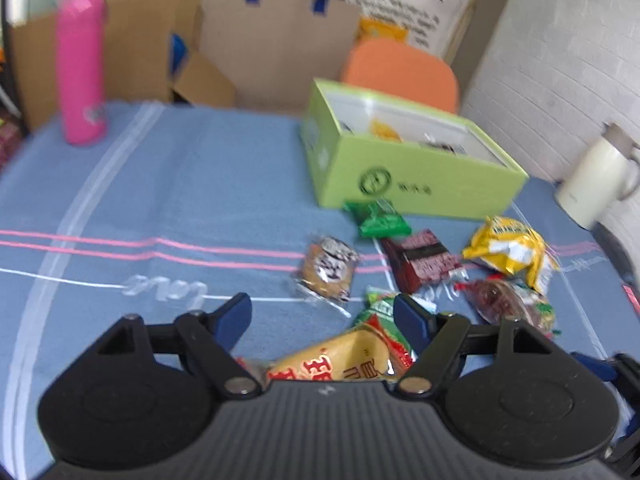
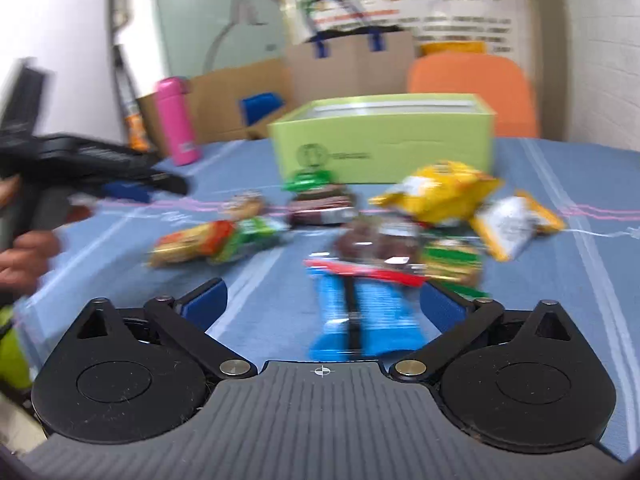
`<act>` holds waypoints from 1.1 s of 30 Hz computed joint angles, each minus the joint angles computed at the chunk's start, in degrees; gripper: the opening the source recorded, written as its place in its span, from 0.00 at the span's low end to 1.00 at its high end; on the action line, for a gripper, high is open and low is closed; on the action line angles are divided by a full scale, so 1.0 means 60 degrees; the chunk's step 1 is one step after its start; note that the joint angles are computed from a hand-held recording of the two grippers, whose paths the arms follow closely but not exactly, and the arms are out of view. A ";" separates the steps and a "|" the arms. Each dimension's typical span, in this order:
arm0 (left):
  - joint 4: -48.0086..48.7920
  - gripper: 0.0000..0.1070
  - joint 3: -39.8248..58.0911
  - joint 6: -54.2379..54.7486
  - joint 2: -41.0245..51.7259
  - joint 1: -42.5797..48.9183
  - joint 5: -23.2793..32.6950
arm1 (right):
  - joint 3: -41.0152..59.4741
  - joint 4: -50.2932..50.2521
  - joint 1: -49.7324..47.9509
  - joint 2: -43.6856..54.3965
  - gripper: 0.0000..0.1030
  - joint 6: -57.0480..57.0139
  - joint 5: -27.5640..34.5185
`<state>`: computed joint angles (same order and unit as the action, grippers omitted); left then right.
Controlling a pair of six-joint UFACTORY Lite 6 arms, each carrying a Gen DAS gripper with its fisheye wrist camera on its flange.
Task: Organize snacks
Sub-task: 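Grasp the yellow cake packet with the left tool while the right tool approaches the red-date bag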
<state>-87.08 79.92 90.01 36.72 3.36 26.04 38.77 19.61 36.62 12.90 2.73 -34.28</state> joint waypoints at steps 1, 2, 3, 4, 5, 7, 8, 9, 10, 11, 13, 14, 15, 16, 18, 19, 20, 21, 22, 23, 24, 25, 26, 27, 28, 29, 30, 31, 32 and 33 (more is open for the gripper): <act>0.0642 0.71 0.0540 -0.0795 0.0451 0.0080 0.0244 | 0.0218 -0.0350 0.0017 0.0226 0.90 0.0361 0.0056; 0.0946 0.71 0.0985 -0.1191 0.0837 0.0109 0.0518 | 0.0445 -0.0684 0.0033 0.0470 0.90 0.0677 0.0100; 0.0935 0.71 0.1298 -0.1187 0.1125 0.0126 0.0860 | 0.0648 -0.0856 0.0059 0.0681 0.90 0.0842 0.0153; 0.0908 0.71 0.1525 -0.1326 0.1317 0.0078 0.1006 | 0.0828 -0.0876 0.0095 0.0848 0.90 0.0845 0.0243; 0.1063 0.71 0.1756 -0.1656 0.1470 -0.0003 0.1039 | 0.0984 -0.0765 0.0168 0.0978 0.90 0.0714 0.0307; 0.1420 0.71 0.1894 -0.1938 0.1532 -0.0258 0.0840 | 0.1095 -0.0418 0.0282 0.0977 0.90 0.0325 0.0444; 0.1879 0.71 0.1789 -0.2381 0.1420 -0.0483 0.0328 | 0.1038 -0.0237 0.0318 0.0887 0.90 0.0159 0.0436; 0.2179 0.71 0.1530 -0.2609 0.1238 -0.0644 -0.0222 | 0.0922 -0.0141 0.0321 0.0755 0.90 0.0106 0.0400; 0.2103 0.71 0.1090 -0.2437 0.0960 -0.0715 -0.0707 | 0.0786 -0.0135 0.0305 0.0609 0.90 0.0172 0.0358; 0.1790 0.71 0.0572 -0.1997 0.0635 -0.0700 -0.0987 | 0.0606 -0.0323 0.0238 0.0451 0.90 0.0415 0.0286; 0.1099 0.72 -0.0386 -0.1229 0.0021 -0.0365 -0.0727 | 0.0283 -0.0857 0.0061 0.0205 0.90 0.1057 0.0119; 0.0817 0.72 -0.0848 -0.0970 -0.0274 -0.0231 -0.0432 | 0.0176 -0.1140 -0.0029 0.0155 0.90 0.1380 0.0029; 0.0635 0.72 -0.1153 -0.0774 -0.0428 -0.0114 -0.0143 | 0.0124 -0.1445 -0.0140 0.0143 0.90 0.1679 -0.0013; 0.0387 0.72 -0.1581 -0.0621 -0.0680 -0.0120 -0.0013 | 0.0120 -0.1650 -0.0188 0.0187 0.90 0.1881 -0.0082; 0.0125 0.72 -0.2319 -0.0464 -0.1067 -0.0325 0.0212 | 0.0118 -0.1945 -0.0221 0.0276 0.90 0.2085 -0.0208; -0.0118 0.74 -0.2687 -0.0302 -0.1248 -0.0500 0.0311 | 0.0116 -0.1987 -0.0204 0.0299 0.90 0.2084 -0.0223; -0.0759 0.75 -0.3183 0.0260 -0.1552 -0.0739 0.0220 | 0.0070 -0.1914 -0.0157 0.0284 0.90 0.2012 -0.0257; -0.1055 0.75 -0.3513 0.0445 -0.1768 -0.0981 0.0180 | -0.0010 -0.1771 -0.0102 0.0235 0.90 0.1910 -0.0298; -0.1216 0.75 -0.3740 0.0446 -0.1939 -0.1204 0.0231 | -0.0106 -0.1681 -0.0075 0.0171 0.90 0.1862 -0.0336; -0.1214 0.74 -0.3867 0.0293 -0.2016 -0.1356 0.0374 | -0.0235 -0.1662 -0.0073 0.0076 0.90 0.1883 -0.0364; -0.1325 0.74 -0.3960 0.0164 -0.2111 -0.1528 0.0255 | -0.0362 -0.1676 -0.0089 -0.0026 0.90 0.1935 -0.0356; -0.1078 0.75 -0.3871 -0.0133 -0.2063 -0.1583 0.0337 | -0.0524 -0.1310 -0.0031 -0.0188 0.90 0.1711 -0.0313; -0.0720 0.75 -0.3676 -0.0493 -0.1934 -0.1548 0.0518 | -0.0758 -0.1181 -0.0023 -0.0380 0.90 0.1607 -0.0390; -0.0479 0.75 -0.3492 -0.0826 -0.1853 -0.1530 0.0499 | -0.0975 -0.1297 -0.0061 -0.0579 0.90 0.1717 -0.0385; -0.0338 0.75 -0.3324 -0.1006 -0.1806 -0.1548 0.0276 | -0.1184 -0.1525 -0.0129 -0.0775 0.90 0.1968 -0.0369; -0.0078 0.75 -0.3099 -0.1241 -0.1731 -0.1632 -0.0073 | -0.1430 -0.1699 -0.0178 -0.0983 0.90 0.2201 -0.0419; 0.0532 0.75 -0.2831 -0.1786 -0.1656 -0.1704 -0.0392 | -0.1630 -0.1851 -0.0216 -0.1149 0.90 0.2351 -0.0443; 0.1114 0.75 -0.2601 -0.2350 -0.1589 -0.1752 -0.0570 | -0.1733 -0.1858 -0.0211 -0.1213 0.90 0.2361 -0.0428; 0.1351 0.75 -0.2494 -0.2524 -0.1578 -0.1724 -0.0541 | -0.1753 -0.1729 -0.0190 -0.1186 0.90 0.2255 -0.0385; 0.1550 0.75 -0.2406 -0.2591 -0.1556 -0.1697 -0.0451 | -0.1707 -0.1600 -0.0172 -0.1081 0.90 0.2143 -0.0345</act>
